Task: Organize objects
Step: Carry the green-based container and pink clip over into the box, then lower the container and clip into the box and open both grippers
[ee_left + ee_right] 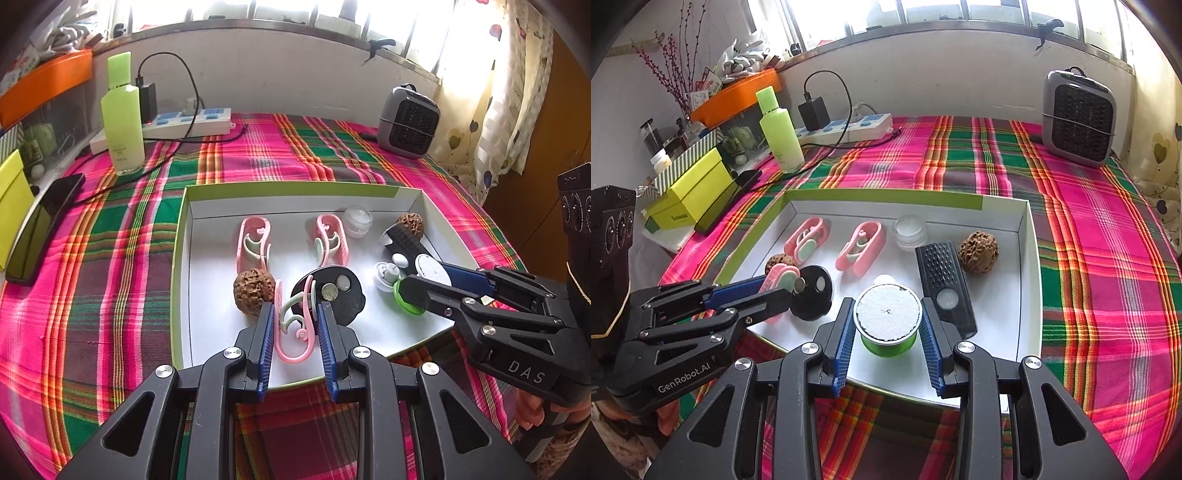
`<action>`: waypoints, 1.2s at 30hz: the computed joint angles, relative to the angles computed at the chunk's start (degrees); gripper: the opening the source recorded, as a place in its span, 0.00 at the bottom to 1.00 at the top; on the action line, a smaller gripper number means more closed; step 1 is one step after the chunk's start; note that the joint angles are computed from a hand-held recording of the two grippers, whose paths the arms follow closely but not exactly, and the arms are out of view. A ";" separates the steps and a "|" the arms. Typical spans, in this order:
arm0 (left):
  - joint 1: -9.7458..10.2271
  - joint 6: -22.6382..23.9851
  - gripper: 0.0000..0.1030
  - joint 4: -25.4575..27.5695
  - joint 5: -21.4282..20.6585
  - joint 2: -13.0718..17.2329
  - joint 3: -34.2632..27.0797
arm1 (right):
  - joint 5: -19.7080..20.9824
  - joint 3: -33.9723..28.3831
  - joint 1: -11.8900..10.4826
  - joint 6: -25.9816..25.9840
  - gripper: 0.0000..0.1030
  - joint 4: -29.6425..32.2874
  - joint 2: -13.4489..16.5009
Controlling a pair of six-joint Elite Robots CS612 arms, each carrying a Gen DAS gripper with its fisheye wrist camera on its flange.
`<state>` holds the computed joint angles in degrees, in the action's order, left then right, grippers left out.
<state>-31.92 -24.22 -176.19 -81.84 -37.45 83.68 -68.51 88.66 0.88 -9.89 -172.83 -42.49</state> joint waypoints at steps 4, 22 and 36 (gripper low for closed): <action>0.00 0.15 0.21 0.22 -0.05 0.14 -0.27 | -0.39 0.15 -0.01 -0.09 0.35 0.08 -0.11; -0.14 0.29 0.21 0.85 0.35 0.28 -0.61 | -1.28 -0.09 0.12 -0.75 0.35 0.24 0.35; -0.26 0.43 0.21 0.88 0.79 0.28 -0.57 | -1.78 0.14 0.24 -0.78 0.35 -0.16 0.28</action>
<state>-32.18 -23.78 -175.31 -81.05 -37.17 83.11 -70.29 88.80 1.12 -10.67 -172.99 -42.21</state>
